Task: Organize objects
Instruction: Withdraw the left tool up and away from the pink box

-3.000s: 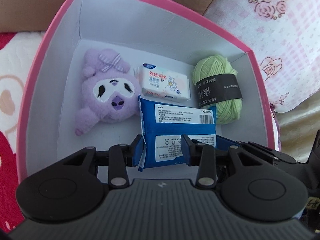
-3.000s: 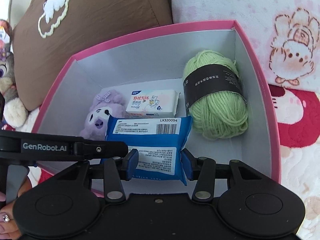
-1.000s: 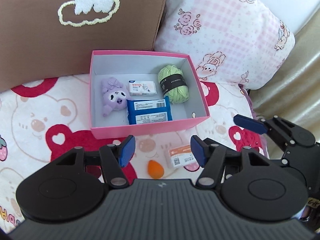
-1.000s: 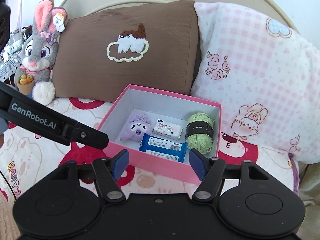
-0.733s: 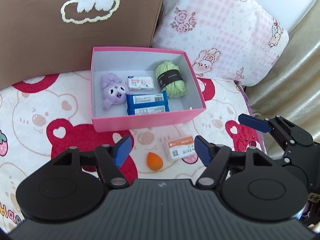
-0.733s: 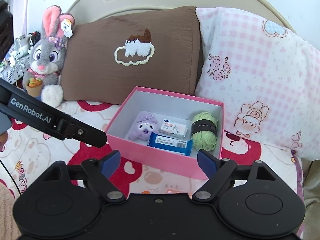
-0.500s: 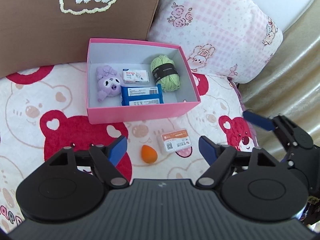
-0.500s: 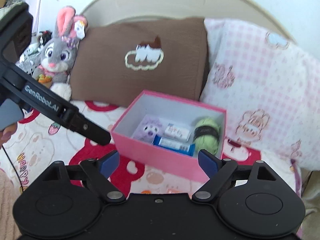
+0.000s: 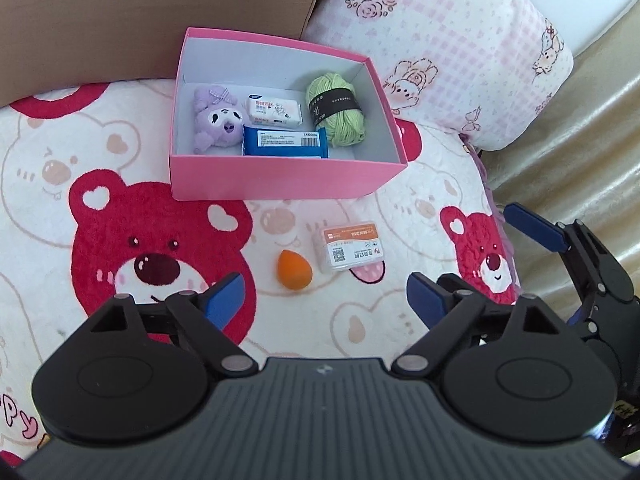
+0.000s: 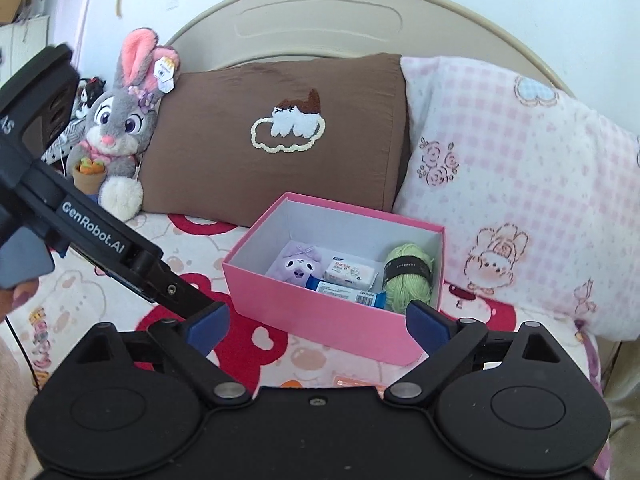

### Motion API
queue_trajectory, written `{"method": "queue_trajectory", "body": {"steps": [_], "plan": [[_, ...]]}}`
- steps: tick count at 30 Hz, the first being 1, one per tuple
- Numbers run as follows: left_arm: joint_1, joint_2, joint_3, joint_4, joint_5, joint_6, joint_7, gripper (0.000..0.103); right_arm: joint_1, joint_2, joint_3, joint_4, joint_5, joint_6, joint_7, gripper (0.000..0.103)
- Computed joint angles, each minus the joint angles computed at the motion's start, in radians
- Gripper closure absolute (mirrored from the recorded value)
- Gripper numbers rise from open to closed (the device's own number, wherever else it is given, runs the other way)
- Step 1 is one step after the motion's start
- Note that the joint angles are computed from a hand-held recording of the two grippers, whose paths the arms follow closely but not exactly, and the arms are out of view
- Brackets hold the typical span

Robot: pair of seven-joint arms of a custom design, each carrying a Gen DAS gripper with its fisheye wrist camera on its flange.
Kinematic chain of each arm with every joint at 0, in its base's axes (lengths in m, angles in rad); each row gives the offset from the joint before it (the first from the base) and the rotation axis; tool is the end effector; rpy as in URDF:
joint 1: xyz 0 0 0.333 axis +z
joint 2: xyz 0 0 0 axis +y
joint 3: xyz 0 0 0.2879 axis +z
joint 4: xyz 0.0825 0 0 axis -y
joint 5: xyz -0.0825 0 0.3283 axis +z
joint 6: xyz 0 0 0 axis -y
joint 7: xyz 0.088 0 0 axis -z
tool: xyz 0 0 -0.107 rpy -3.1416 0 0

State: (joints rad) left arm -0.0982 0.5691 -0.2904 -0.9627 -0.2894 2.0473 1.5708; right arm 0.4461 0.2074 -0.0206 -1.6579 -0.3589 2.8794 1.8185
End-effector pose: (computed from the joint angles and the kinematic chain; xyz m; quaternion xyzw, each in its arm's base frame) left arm 0.6425 -0.2047 0.5912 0.5821 -0.7406 0.3347 0.0268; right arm 0.5507 0.2732 0.5960 -0.7426 0.4523 -0.3206 0.3757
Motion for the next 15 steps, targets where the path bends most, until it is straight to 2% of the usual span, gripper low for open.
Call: {"method": "queue_trajectory", "body": {"steps": [3, 7, 9, 15], "plan": [[0.001, -0.027, 0.005, -0.07, -0.002, 0.041, -0.008, 0.014, -0.02, 0.012, 0.025, -0.029, 0.044, 0.049, -0.078, 0.006], [-0.001, -0.08, 0.012, -0.207, 0.017, 0.162, 0.009, 0.014, -0.084, 0.035, 0.109, -0.05, 0.282, 0.088, -0.257, 0.006], [0.018, -0.097, -0.002, -0.272, -0.015, 0.228, 0.046, 0.014, -0.097, 0.047, 0.125, -0.059, 0.376, 0.115, -0.298, 0.006], [0.011, -0.087, 0.004, -0.327, 0.002, 0.303, 0.048, 0.016, -0.12, 0.082, 0.139, -0.044, 0.562, 0.033, -0.398, 0.006]]}}
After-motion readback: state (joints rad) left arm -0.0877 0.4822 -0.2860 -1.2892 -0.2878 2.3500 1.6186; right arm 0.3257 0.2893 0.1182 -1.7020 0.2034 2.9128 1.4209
